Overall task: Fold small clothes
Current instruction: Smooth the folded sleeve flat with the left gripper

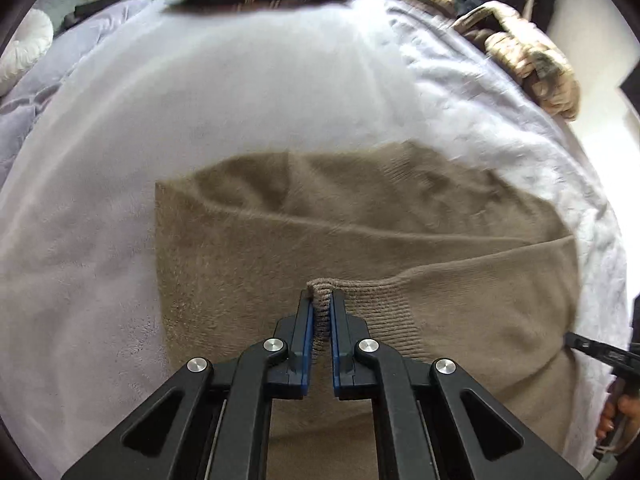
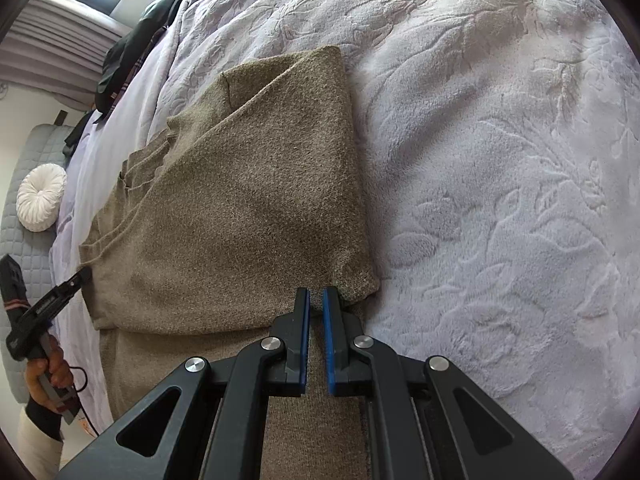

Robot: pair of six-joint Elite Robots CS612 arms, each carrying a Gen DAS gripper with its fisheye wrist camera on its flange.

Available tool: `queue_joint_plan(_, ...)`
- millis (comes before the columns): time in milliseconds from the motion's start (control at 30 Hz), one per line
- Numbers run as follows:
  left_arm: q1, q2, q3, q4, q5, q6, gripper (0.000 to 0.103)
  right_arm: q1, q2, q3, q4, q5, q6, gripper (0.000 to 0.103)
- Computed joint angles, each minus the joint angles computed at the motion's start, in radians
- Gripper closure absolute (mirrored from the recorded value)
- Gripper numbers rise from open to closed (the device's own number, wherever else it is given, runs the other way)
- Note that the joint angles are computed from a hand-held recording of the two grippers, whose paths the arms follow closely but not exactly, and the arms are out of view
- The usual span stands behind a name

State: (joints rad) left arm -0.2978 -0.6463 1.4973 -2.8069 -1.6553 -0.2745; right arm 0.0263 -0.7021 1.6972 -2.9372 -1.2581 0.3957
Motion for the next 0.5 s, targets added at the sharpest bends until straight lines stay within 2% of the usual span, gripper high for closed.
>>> queue_joint_plan(33, -0.002, 0.011, -0.013, 0.038, 0.035, -0.008, 0.094, 0.001, 0.000, -0.001, 0.000, -0.003, 0.002, 0.096)
queue_joint_plan(100, 0.002, 0.018, -0.015, 0.050, 0.035, -0.019, 0.094, 0.002, 0.000, 0.000, 0.000, -0.004, 0.003, 0.096)
queue_joint_plan(167, 0.004, 0.003, 0.000, 0.056, 0.040, -0.036, 0.094, 0.002, -0.006, 0.001, 0.011, -0.008, -0.008, 0.096)
queue_joint_plan(233, -0.001, -0.023, 0.023, 0.064, 0.076, -0.023, 0.094, 0.004, -0.015, 0.005, 0.014, -0.017, -0.016, 0.096)
queue_joint_plan(367, 0.005, -0.058, 0.066, 0.006, 0.009, -0.004, 0.094, 0.011, -0.034, 0.013, -0.023, -0.039, -0.029, 0.095)
queue_joint_plan(433, -0.004, -0.058, 0.068, 0.010, 0.014, 0.013, 0.094, 0.017, -0.032, 0.005, -0.029, -0.044, -0.043, 0.095)
queue_joint_plan(500, -0.019, -0.044, 0.052, 0.056, 0.052, 0.023, 0.094, 0.025, -0.021, -0.017, -0.006, -0.050, -0.060, 0.095)
